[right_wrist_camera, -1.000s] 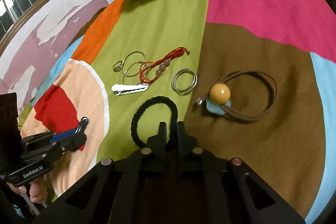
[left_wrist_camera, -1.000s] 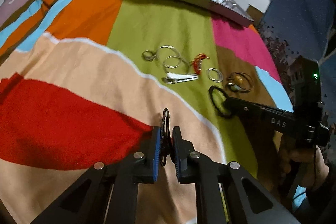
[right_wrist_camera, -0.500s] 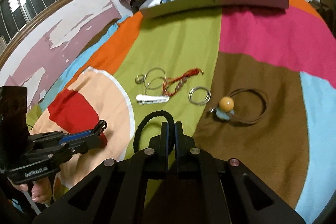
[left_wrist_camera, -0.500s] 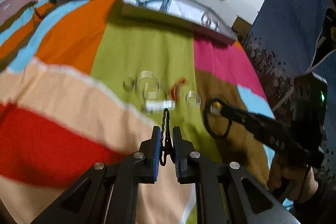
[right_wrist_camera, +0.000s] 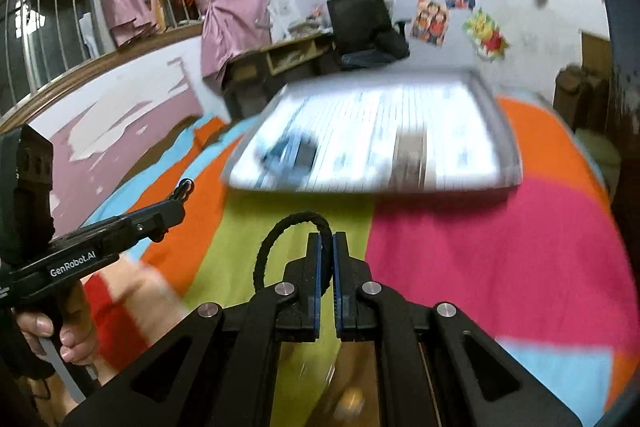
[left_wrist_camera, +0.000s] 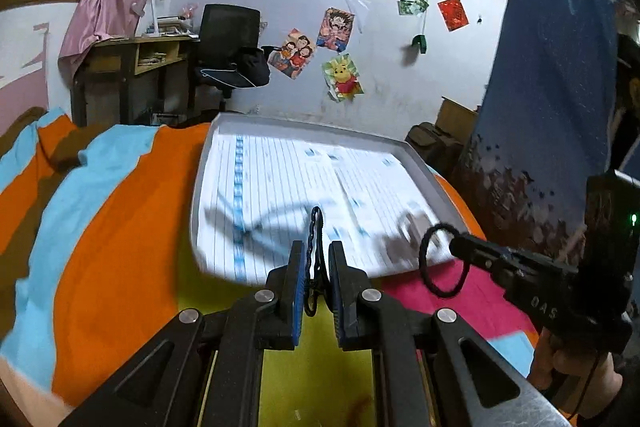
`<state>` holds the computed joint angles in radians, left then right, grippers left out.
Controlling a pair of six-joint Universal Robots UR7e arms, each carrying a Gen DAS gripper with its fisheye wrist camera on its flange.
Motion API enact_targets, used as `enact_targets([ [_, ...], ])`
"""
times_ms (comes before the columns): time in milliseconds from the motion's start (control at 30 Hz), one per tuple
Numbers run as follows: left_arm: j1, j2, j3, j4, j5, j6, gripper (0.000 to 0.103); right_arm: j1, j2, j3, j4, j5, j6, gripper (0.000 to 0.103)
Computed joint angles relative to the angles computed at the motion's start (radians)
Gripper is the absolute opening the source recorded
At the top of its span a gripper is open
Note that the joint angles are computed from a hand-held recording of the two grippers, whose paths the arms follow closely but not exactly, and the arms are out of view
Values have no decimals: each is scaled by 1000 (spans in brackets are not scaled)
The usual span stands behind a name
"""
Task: Organize jewelry
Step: 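Carry the hair clip and hair tie to the tray and open both tools, then withdraw both tools from the tray back over the bedspread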
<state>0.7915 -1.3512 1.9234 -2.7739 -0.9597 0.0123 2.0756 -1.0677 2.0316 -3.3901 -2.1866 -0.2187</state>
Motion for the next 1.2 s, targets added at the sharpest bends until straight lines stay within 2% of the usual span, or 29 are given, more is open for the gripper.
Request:
enact_targets([
  [167, 73, 112, -139, 19, -34, 41, 11, -27, 119, -251, 103, -36, -79, 5],
  [333, 118, 176, -214, 48, -46, 28, 11, -36, 209, -398, 209, -82, -116, 5],
  [433, 132, 189, -226, 69, -38, 24, 12, -38, 247, -440, 246, -110, -147, 5],
  [567, 137, 201, -233, 83, -19, 29, 12, -40, 267, -472, 293, -123, -143, 5],
  [700, 135, 199, -234, 113, -11, 23, 12, -40, 274, -470, 267, -126, -158, 6],
  [800, 131, 194, -230, 108, -8, 20, 13, -46, 273, -473, 272, -126, -138, 6],
  [900, 123, 180, -209, 76, -6, 28, 27, -44, 264, -456, 252, -131, -145, 6],
  [967, 113, 167, -186, 36, 10, 31, 55, -37, 257, -442, 218, -131, -161, 6],
  [1033, 94, 142, -136, -59, 39, 34, 69, -33, 251, -434, 199, -134, -166, 8],
  [1100, 77, 119, -100, -108, 59, 44, 73, -26, 237, -415, 158, -131, -178, 10],
  [1167, 58, 96, -65, -142, 81, 57, 78, -20, 220, -390, 114, -124, -188, 19],
  [1200, 49, 85, -47, -161, 92, 58, 81, -16, 210, -374, 82, -120, -192, 28],
])
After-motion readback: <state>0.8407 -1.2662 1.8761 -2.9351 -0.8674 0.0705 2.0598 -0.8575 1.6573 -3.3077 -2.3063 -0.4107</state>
